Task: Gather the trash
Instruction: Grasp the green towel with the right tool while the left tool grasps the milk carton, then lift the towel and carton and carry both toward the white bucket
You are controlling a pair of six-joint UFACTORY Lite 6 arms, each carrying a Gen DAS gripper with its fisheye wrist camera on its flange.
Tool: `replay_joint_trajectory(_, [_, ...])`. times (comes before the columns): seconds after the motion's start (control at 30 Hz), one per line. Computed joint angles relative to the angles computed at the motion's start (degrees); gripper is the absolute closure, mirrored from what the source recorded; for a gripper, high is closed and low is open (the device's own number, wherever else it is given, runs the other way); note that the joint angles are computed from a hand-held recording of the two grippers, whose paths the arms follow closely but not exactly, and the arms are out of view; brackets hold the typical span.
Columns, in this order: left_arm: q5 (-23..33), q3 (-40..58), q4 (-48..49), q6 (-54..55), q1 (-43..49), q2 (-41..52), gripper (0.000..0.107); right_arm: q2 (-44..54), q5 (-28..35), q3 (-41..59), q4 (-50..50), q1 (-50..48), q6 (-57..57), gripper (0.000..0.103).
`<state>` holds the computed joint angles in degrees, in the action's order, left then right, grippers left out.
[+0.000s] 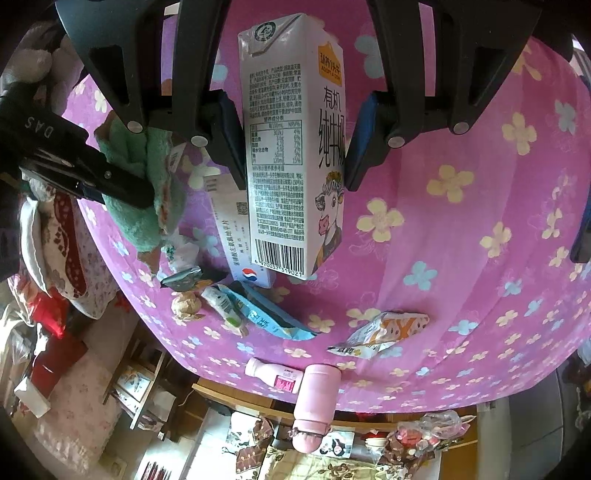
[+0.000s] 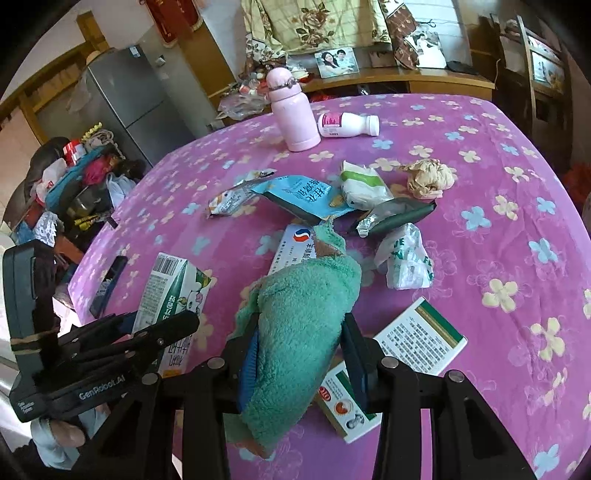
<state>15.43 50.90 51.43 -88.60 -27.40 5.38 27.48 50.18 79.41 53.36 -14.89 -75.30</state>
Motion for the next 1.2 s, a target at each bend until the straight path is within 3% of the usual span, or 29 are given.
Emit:
replay_joint_trajectory(0.33, [1.6, 5.4, -0.4, 0.4, -3.6, 3.1, 0.059, -2.6, 1.3, -1.2, -0.1, -4.1, -2.3, 0.063])
replay_joint_trajectory(0.57, [3.2, 12.0, -2.5, 3.7, -6.3, 8.2, 0.066, -1.9, 2.2, 0.8, -0.8, -8.3, -2.9, 0.063])
replay_joint_trajectory(0.93, [1.8, 16.9, -12.1, 14.5, -7.9, 10.8, 0.067, -0.4, 5.8, 5.0, -1.2, -16.0, -4.1, 0.063])
replay_joint_trajectory(1.2, [4.0, 28.0, -20.5, 23.8, -11.1, 16.8, 0.067, 3.4, 8.1, 11.9, -2.3, -21.4, -2.9, 0.063])
